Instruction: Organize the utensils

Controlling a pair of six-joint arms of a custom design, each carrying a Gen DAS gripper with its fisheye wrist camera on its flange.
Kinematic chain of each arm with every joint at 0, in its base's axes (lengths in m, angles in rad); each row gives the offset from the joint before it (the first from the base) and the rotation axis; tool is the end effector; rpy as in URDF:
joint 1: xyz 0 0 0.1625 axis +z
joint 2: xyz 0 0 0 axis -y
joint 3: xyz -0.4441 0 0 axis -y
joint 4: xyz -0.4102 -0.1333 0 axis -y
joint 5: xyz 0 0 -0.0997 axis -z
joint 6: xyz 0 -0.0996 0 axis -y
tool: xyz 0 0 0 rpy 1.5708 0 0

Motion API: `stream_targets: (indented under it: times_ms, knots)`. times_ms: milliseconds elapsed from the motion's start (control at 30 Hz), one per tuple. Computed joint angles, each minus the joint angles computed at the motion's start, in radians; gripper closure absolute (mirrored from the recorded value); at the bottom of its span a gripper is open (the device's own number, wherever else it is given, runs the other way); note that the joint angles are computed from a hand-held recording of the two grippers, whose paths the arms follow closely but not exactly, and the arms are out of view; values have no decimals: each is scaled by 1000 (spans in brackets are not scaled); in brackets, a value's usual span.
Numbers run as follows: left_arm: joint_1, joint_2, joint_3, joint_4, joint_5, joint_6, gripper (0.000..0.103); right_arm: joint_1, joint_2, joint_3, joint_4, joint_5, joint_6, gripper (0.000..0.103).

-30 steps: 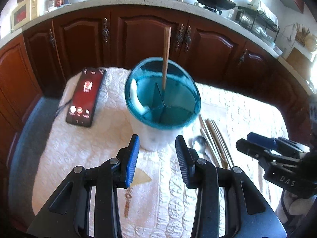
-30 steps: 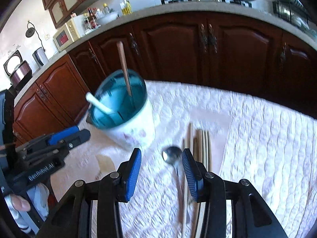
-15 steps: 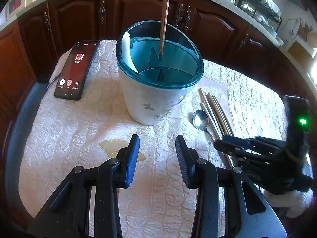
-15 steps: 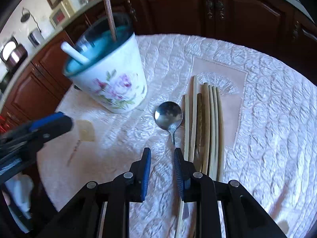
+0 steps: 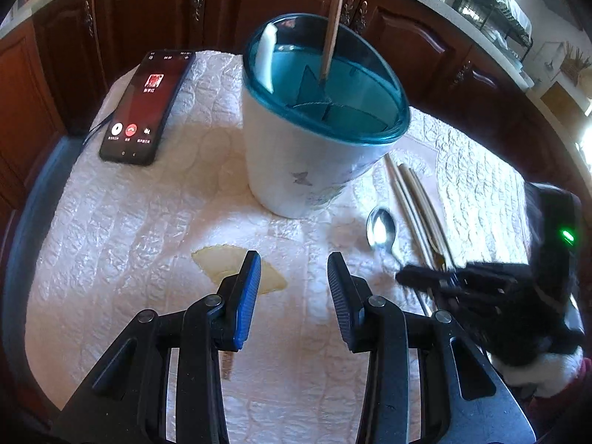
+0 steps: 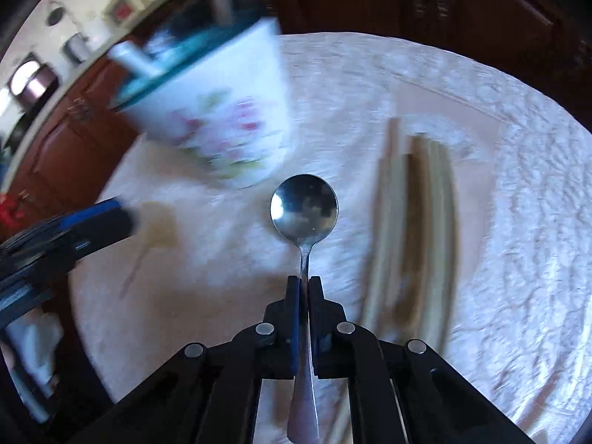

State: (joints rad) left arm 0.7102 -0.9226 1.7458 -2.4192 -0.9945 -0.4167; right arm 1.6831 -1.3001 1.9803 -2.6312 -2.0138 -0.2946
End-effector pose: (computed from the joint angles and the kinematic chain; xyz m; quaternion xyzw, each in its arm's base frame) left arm -0.3696 -0.5652 0.1347 0.2075 0.9360 -0.1791 0.2209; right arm 0.1532 -0.5499 0.2859 0.1529 -0.9466 0.1639 0.2316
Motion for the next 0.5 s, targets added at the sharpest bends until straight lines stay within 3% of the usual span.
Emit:
stream_targets:
  times_ms: [200, 367, 500]
  knots:
    - [23, -23, 12, 8, -47, 13, 66, 8, -12, 53, 66, 110, 23, 98]
    - [41, -42, 25, 23, -94, 43, 66, 4, -48, 63, 28, 82, 26, 96]
    - [53, -31, 13, 32, -154, 66, 66, -1, -63, 57, -39, -4, 21, 96]
